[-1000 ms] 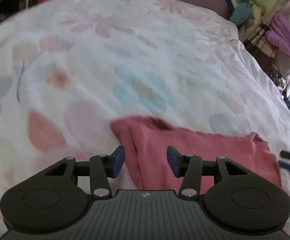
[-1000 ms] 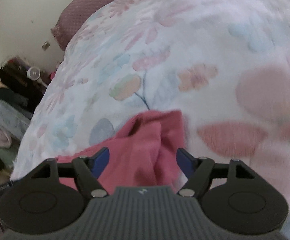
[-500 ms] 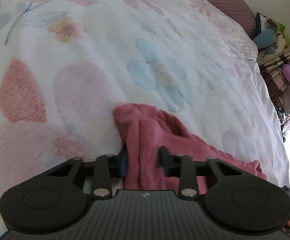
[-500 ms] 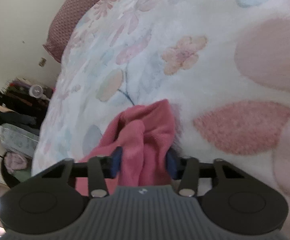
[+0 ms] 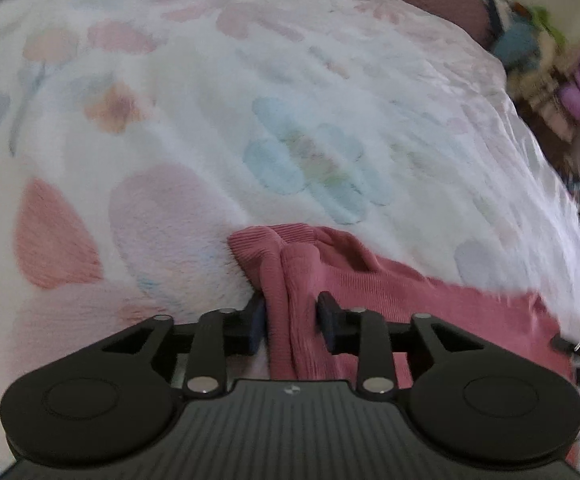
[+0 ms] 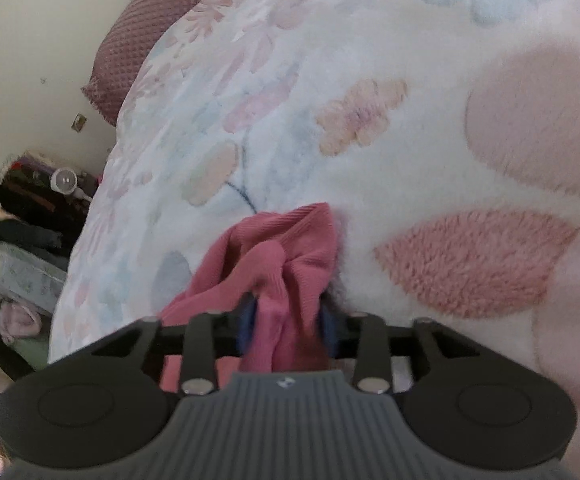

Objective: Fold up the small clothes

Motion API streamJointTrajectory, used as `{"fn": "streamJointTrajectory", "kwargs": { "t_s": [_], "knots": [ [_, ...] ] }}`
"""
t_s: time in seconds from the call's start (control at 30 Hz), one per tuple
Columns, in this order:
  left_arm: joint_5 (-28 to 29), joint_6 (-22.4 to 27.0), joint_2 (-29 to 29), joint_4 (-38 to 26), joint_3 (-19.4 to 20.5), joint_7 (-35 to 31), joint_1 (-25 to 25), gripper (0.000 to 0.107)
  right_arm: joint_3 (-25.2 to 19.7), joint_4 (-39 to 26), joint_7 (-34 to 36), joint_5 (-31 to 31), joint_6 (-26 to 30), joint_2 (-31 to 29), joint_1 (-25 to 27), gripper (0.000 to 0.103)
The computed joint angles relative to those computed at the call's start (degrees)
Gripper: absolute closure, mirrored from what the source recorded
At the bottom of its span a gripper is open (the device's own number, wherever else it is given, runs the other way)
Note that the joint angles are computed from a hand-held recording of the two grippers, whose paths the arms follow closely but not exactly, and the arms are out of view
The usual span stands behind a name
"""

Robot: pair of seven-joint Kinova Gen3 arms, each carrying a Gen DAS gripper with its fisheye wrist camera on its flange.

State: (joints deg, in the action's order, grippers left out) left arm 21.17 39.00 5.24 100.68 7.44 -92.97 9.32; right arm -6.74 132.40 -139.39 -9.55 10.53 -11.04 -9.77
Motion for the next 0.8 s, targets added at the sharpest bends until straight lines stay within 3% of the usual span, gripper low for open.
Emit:
{"fn": "streamJointTrajectory", "kwargs": {
  "t_s": [0.07,0.17,0.2,0.3,0.47,0.53,0.57,0.6,0.67,0.73,0.8],
  "knots": [
    [-1.5,2.5,-3.0,0.4,1.2,-1.7,-1.0,0.065,-5.3,-1.1,-2.9,4.7,4.7,-3.3,4.1,0.064],
    [2.6,9.1,-6.9,1.7,-2.3,-7.8,-0.5,0.058,-9.1,-1.9,-5.8,6.8,11.7,-9.1,5.3,0.063],
    [3.7,10.2,-8.3,2.7,-2.3,-8.9,-1.2,0.051,-9.4,-1.7,-6.5,6.5,14.0,-11.4,4.7,0.062],
    [6.5,12.2,-12.9,7.0,-4.2,-9.1,-1.2,0.040,-10.3,-0.9,-9.1,4.4,20.1,-17.4,3.0,0.048],
    [13.2,16.0,-15.7,12.7,-7.6,-10.8,-1.9,0.039,-12.9,2.9,-14.9,-2.4,23.5,-25.6,0.9,0.048],
    [16.1,15.5,-16.5,15.2,-8.2,-10.5,-2.1,0.043,-15.4,5.2,-18.2,-5.4,22.2,-28.2,1.3,0.053],
    [17.8,15.4,-16.7,16.4,-8.8,-11.2,-2.2,0.054,-16.8,6.2,-20.0,-6.6,21.7,-29.6,1.9,0.059],
    [18.8,15.1,-16.9,17.3,-8.7,-11.0,-2.7,0.075,-18.4,7.3,-21.9,-7.8,20.8,-31.5,2.8,0.064],
    [22.0,15.8,-16.7,18.4,-10.9,-12.2,-2.8,0.098,-19.7,9.2,-24.2,-9.7,18.8,-33.9,3.3,0.088],
    [22.1,15.2,-18.2,18.8,-10.9,-12.0,-3.4,0.100,-20.5,10.8,-25.6,-11.6,16.7,-37.6,3.8,0.098],
    [18.5,14.2,-19.4,17.7,-6.7,-10.6,-6.1,0.101,-20.8,10.0,-26.4,-10.7,18.4,-39.6,5.0,0.100]
  ]
}}
